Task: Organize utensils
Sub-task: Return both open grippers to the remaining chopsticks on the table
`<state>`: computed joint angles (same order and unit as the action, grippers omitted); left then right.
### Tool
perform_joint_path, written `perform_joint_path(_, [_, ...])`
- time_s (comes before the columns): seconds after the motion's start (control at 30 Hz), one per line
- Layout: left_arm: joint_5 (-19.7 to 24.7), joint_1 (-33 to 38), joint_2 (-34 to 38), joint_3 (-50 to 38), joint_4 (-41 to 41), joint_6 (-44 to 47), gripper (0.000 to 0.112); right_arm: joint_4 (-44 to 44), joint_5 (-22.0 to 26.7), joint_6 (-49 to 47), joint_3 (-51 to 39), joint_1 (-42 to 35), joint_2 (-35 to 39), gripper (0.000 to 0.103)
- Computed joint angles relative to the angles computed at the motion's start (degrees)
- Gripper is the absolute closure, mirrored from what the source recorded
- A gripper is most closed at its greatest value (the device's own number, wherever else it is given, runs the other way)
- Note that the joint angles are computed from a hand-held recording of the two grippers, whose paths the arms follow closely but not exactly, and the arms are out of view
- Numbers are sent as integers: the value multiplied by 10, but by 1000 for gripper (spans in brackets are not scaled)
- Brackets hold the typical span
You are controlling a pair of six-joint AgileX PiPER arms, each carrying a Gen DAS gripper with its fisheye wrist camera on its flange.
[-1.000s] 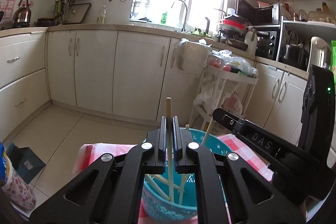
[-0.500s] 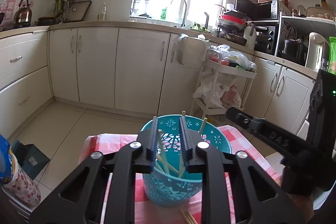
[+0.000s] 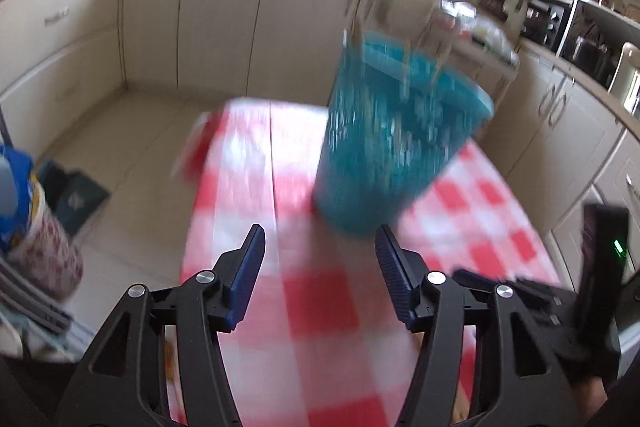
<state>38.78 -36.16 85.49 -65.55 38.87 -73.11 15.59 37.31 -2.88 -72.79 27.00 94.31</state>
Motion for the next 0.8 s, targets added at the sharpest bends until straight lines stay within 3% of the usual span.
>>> perform_joint_path(0.3, [36,-105,-2,55,-14,-17,55,-13,-1,-11,-7,13,19,82])
perform_joint_path(0.43, [51,-158,30,21,-34,17,54,44,23,-68,-18,-6,24,82])
perform_joint_path(0.63, [72,-207,75,-22,-58,50,53,-23,35,-31,-25,0,20,83])
perform_joint_path(0.8, [118,-234,105,-54,-53,76,52,-40,50,-17,-21,-19,12,83])
